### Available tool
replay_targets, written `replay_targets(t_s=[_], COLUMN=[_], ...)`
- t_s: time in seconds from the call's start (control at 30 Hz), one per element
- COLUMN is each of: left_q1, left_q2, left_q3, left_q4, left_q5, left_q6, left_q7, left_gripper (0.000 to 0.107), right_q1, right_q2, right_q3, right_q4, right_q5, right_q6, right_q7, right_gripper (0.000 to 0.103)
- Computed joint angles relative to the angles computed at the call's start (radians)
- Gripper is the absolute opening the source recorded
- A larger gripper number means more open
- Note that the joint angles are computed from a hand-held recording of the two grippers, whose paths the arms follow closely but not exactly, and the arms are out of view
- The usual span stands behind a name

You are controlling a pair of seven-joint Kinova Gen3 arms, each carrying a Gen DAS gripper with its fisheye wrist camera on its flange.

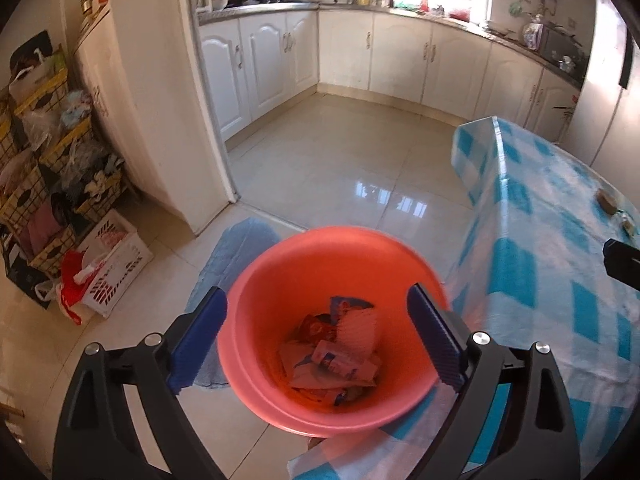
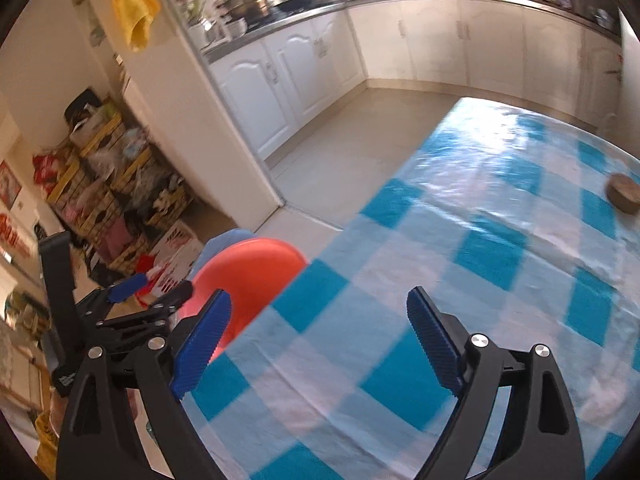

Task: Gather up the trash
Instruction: 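Open the right tool to drop the white bottle into the basin, then return both tools to the table toward the potato and wooden board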

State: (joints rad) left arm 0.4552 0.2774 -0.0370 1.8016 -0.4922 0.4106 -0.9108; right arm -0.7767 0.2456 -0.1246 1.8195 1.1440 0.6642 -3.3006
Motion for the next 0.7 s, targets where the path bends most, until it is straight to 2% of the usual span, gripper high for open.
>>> replay_targets(t_s=[0.17, 0.37, 0.53, 0.7], left_q1=[0.017, 0.041, 0.053, 0.071], left_q2=[-0.025, -0.03, -0.018, 0.015], left_q3=[0.026, 0.069, 0.117, 0.16], left_q4=[-0.011, -0.047, -0.085, -0.142], left_q5=[-0.003, 0.006, 0.051, 0.124], left_q6=[0.01, 0.034, 0.044, 0.056], left_q7=[-0.015, -0.045, -0.112, -0.221], left_gripper=[0.093, 0.093, 0.093, 0.093], right_q1=[0.002, 0.066, 0.158, 0.247], right_q2=[-0.083, -0.186, -0.308, -0.412], right_q3=[-0.017, -0.078, -0.11, -0.139], right_q4=[0.103, 0.214, 0.338, 0.43], right_q5=[0.073, 0.113, 0.148, 0.147], right_q6=[0.053, 0.11, 0.071, 0.063], right_q7=[-0.142, -0.273, -0.401, -0.463], right_gripper=[0.088, 0.088, 0.088, 0.088])
